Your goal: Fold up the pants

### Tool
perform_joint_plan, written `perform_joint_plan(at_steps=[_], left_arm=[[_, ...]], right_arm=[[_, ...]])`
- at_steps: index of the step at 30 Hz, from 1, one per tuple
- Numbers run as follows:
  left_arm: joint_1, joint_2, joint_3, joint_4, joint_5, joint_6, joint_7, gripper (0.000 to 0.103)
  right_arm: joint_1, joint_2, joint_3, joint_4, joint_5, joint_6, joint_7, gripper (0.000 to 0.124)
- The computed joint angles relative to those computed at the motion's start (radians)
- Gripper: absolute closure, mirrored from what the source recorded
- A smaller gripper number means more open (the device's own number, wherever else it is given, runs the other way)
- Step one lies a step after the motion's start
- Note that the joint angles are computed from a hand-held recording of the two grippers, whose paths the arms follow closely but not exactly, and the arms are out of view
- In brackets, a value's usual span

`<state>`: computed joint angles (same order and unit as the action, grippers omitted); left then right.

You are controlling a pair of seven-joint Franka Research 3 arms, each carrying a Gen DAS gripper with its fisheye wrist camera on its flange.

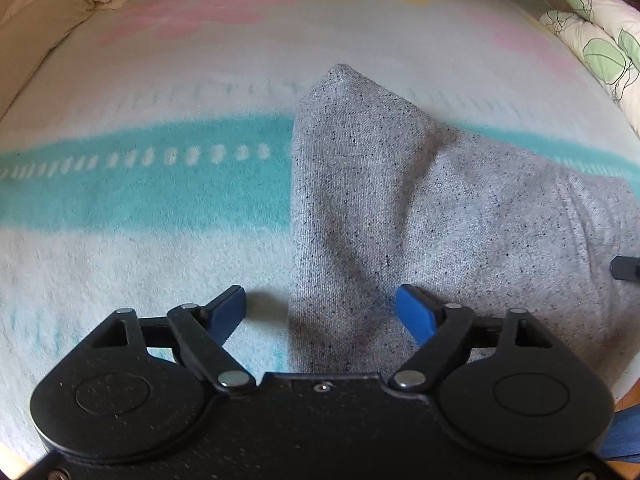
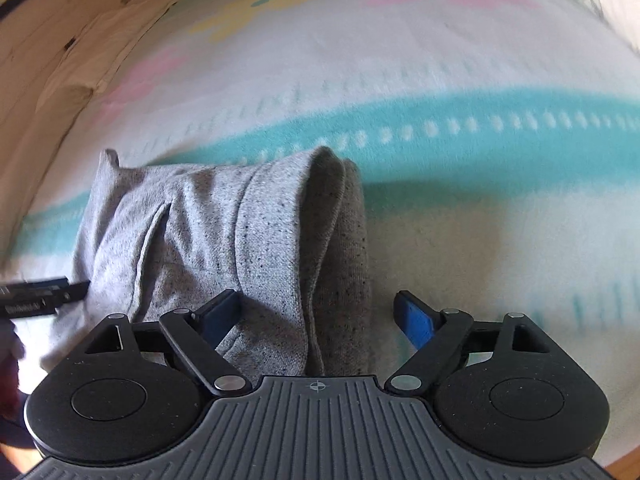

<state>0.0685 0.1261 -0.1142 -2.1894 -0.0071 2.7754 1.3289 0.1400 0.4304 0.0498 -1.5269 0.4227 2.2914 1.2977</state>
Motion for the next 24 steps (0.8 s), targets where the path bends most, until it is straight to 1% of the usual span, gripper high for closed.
perform_joint_plan(at_steps=[3, 6, 10, 12, 14, 16, 17, 19, 20, 21, 23, 24], left_arm=[[0.007, 0.020, -0.006, 0.018, -0.034, -0.002, 0.014, 0.014], [0.013, 0.049, -0.007, 0.049, -0.035, -0.005, 0.028, 0.010], [0.016, 0.079, -0.015, 0.076, -0.040, -0.003, 0.027, 0.006], [0.029, 0.107, -0.027, 0.105, -0.067, -0.004, 0.041, 0.002], [0.035, 0.130, -0.035, 0.130, -0.082, -0.005, 0.042, 0.002], [0.038, 0.155, -0.037, 0.164, -0.082, -0.015, 0.040, 0.001], [0.037, 0.163, -0.036, 0.175, -0.077, -0.022, 0.033, 0.001], [0.037, 0.179, -0.036, 0.196, -0.071, -0.032, 0.023, 0.001], [0.038, 0.186, -0.037, 0.206, -0.068, -0.036, 0.020, 0.002], [0.039, 0.191, -0.038, 0.214, -0.065, -0.040, 0.018, 0.002], [0.038, 0.193, -0.039, 0.216, -0.060, -0.034, 0.011, 0.003], [0.031, 0.181, -0.032, 0.197, -0.047, -0.016, -0.008, 0.015]], right_arm=[[-0.003, 0.001, 0.002, -0.001, 0.007, -0.001, -0.007, 0.035], [0.000, 0.000, 0.004, -0.005, 0.008, 0.003, -0.012, 0.031], [-0.013, 0.013, 0.021, 0.007, 0.048, 0.000, -0.048, 0.031], [-0.023, 0.028, 0.035, 0.027, 0.084, -0.025, -0.071, 0.031], [-0.018, 0.034, 0.032, 0.036, 0.086, -0.029, -0.073, 0.031], [-0.020, 0.040, 0.036, 0.046, 0.100, -0.038, -0.085, 0.035], [-0.028, 0.045, 0.043, 0.054, 0.120, -0.052, -0.096, 0.046], [-0.023, 0.044, 0.039, 0.054, 0.122, -0.049, -0.096, 0.054], [-0.022, 0.043, 0.041, 0.055, 0.124, -0.049, -0.104, 0.065], [-0.028, 0.039, 0.045, 0.051, 0.139, -0.050, -0.116, 0.079], [-0.032, 0.022, 0.050, 0.034, 0.165, -0.040, -0.133, 0.090], [-0.027, 0.008, 0.049, 0.019, 0.162, -0.024, -0.154, 0.092]])
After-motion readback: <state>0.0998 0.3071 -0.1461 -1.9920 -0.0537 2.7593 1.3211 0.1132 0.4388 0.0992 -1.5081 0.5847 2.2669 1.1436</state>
